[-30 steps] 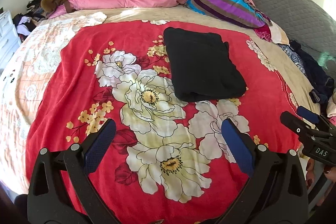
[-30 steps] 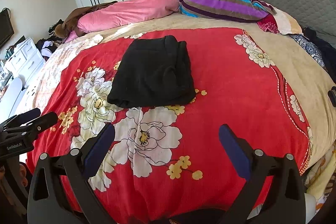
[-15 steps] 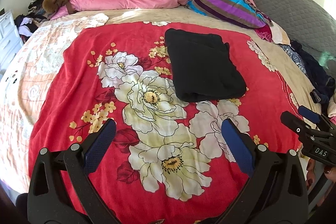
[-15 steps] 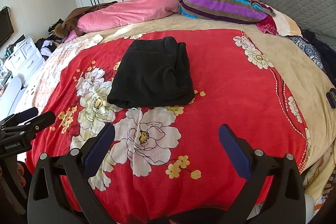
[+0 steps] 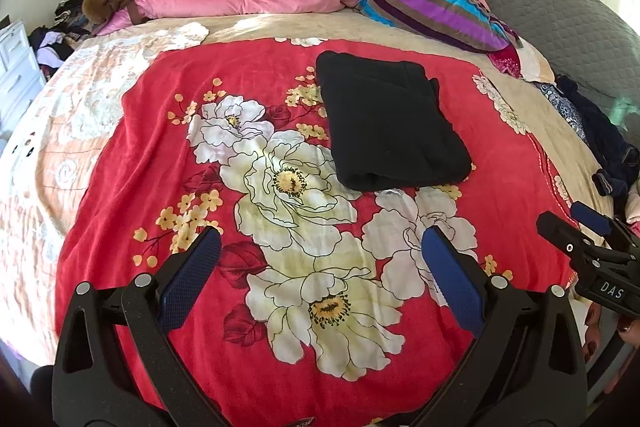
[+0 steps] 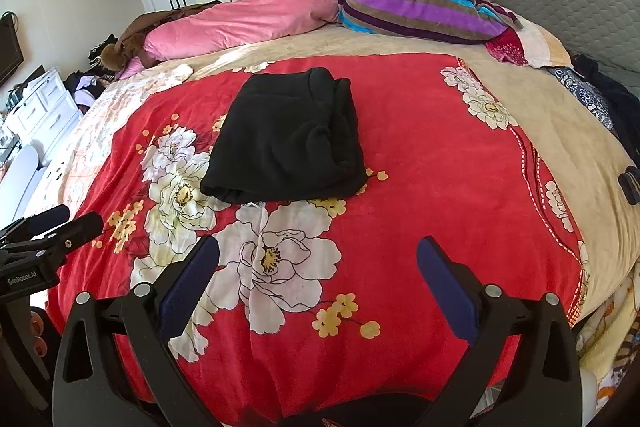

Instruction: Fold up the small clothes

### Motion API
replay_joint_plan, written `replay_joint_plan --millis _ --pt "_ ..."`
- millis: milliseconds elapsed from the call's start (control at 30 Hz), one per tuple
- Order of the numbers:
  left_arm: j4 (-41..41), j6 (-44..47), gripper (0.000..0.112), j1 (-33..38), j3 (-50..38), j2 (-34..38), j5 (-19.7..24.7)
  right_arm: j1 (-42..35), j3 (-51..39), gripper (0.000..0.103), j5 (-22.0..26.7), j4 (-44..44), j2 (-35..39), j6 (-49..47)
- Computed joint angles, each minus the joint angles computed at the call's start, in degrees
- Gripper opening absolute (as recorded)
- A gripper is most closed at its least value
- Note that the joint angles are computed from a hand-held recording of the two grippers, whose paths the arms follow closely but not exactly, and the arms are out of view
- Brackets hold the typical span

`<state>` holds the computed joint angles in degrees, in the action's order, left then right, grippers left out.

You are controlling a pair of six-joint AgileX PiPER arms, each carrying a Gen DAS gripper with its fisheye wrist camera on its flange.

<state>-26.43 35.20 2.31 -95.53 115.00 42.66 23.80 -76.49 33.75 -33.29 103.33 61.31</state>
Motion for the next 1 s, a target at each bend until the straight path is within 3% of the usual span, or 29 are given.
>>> replay_joint_plan --millis 1000 --pt "3.56 -0.98 0.094 -0.53 0.94 -0.24 -1.31 0.91 0.19 0.099 1.88 -1.21 -0.35 1.18"
